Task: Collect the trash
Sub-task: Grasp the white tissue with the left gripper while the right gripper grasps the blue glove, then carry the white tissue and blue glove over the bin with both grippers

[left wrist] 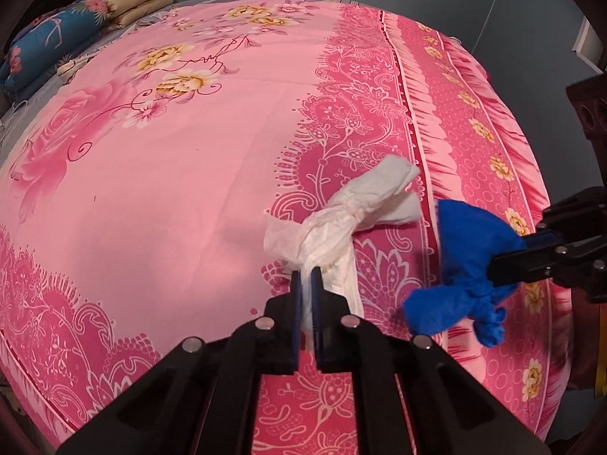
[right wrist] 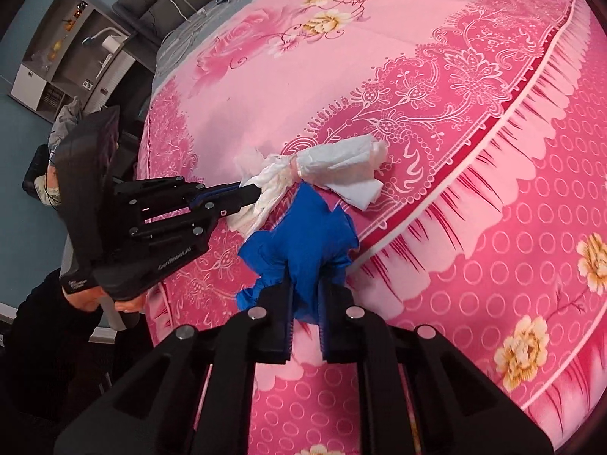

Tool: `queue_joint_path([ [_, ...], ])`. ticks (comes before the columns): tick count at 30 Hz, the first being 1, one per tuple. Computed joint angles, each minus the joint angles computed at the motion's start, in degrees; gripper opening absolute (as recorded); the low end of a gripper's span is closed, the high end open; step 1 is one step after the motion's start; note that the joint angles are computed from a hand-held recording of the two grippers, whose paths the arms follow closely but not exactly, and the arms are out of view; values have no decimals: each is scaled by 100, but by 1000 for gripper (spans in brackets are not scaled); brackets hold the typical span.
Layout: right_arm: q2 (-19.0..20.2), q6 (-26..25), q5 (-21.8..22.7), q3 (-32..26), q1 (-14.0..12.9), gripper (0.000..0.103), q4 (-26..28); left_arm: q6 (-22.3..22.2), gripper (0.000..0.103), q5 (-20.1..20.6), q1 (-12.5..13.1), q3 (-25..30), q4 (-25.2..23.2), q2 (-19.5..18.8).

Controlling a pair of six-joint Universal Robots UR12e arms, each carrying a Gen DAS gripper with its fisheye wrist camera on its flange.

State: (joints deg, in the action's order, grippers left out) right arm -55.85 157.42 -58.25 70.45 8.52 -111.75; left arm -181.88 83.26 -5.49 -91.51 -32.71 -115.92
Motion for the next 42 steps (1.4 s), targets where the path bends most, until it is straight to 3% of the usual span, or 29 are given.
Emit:
queue_joint_path([
  [10, -621, -215, 235, 577, -191, 10, -111, -266, 4, -202, -10, -379, 365, 382],
  [18, -1378, -82, 486, 1452, -422, 10, -778, -784, 4, -364, -58, -926, 1131, 854],
  [25, -1929, 44, 726, 2054, -678, 10, -1334, -1233, 4, 141, -333, -1353, 2078, 1304],
  [31, -2334, 273, 900, 2512, -909, 10, -1794, -1427, 4, 590, -630, -1536, 2564, 1583],
  [42, -3015, 1049, 1452, 3367, -1540, 10, -3166, -1347, 4, 783, -1183, -1590, 3246, 1908],
])
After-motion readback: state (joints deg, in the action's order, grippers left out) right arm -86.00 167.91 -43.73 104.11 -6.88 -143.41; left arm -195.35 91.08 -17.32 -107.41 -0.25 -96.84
